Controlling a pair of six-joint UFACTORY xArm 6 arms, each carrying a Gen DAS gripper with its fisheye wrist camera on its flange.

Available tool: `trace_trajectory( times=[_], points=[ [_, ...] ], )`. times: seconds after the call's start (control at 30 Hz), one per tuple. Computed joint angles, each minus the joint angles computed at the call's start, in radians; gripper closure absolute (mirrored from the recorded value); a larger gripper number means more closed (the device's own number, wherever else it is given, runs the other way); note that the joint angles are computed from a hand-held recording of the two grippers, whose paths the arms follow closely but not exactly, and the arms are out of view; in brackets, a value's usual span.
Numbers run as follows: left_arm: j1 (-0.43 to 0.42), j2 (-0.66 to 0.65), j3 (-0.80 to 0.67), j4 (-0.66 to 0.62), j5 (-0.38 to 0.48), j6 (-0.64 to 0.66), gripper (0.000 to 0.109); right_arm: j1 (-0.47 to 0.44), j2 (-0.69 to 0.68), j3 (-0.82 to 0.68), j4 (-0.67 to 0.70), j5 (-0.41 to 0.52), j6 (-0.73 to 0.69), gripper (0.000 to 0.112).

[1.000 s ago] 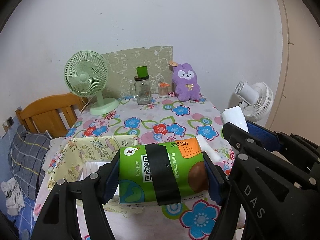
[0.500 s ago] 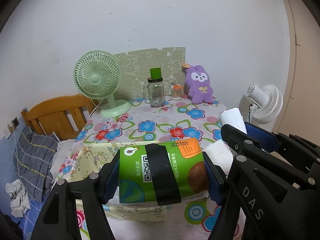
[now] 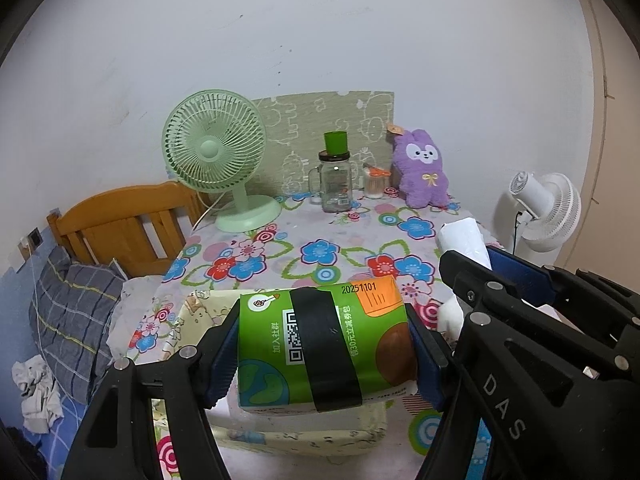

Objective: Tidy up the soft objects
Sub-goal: 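Carry the tissue pack and beige cloth with both tools toward the yellow box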

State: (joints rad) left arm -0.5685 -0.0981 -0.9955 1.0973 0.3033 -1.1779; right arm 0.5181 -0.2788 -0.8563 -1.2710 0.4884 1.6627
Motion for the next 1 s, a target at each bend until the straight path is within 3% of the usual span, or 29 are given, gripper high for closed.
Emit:
trace_trajectory(
  times=[0.57,1.0],
  points=[
    [0.094,0.063,-0.014,-0.116,-0.048,0.139,0.034,-0.004,0.207,-0.166,0.006,-0.077,-0.021,0.085],
    [0.152,0.109,-0.002,-0.310,-0.059,0.318,0.031,-0.007,0.367,-0.287,0.107,-0.164,-0.148,0.085]
  ],
)
